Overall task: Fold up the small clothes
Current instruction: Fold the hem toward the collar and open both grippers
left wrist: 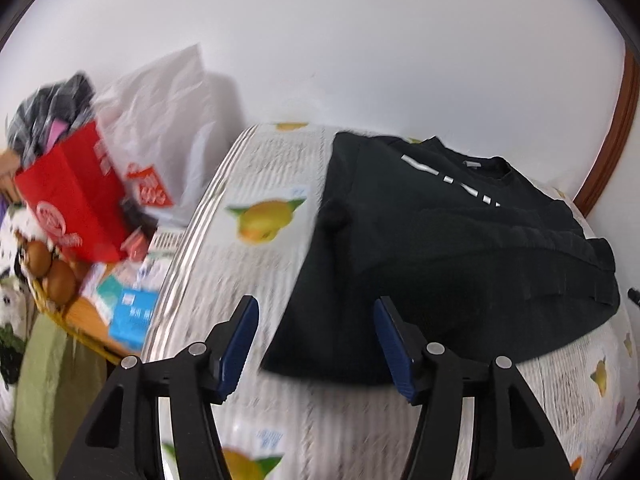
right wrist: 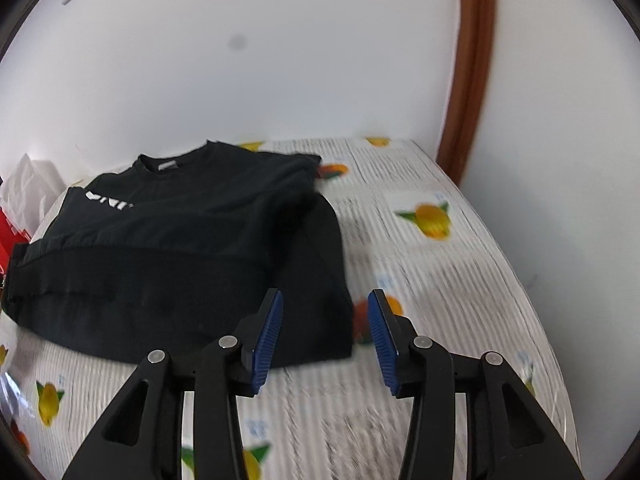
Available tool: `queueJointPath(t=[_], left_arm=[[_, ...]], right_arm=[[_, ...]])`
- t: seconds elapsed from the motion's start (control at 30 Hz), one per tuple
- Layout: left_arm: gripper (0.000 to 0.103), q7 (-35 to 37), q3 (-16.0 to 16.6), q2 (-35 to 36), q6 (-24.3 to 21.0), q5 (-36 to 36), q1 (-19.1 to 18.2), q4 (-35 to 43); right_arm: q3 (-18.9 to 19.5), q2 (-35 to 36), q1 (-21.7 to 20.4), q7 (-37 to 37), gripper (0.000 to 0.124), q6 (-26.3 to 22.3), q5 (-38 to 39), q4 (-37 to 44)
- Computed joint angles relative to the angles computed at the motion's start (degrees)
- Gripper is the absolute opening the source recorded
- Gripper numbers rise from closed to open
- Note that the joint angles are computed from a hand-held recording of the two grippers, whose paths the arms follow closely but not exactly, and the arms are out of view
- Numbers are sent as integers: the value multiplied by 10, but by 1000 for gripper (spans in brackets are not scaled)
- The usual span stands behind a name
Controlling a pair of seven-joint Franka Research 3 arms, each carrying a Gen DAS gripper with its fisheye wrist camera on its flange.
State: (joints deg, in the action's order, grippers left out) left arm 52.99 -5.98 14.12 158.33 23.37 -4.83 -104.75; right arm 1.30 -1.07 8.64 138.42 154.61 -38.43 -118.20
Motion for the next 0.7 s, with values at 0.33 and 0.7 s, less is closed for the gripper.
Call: queueJointPath(t=[0.33, 0.7], left_arm=[[61, 98, -34, -20, 47, -139, 41, -71], [51, 140, -42, 56, 14, -192, 43, 19]], right_arm=[[-2, 0, -15, -17, 50, 25, 79, -34], [-26, 73, 11, -18, 34, 18, 134, 32]])
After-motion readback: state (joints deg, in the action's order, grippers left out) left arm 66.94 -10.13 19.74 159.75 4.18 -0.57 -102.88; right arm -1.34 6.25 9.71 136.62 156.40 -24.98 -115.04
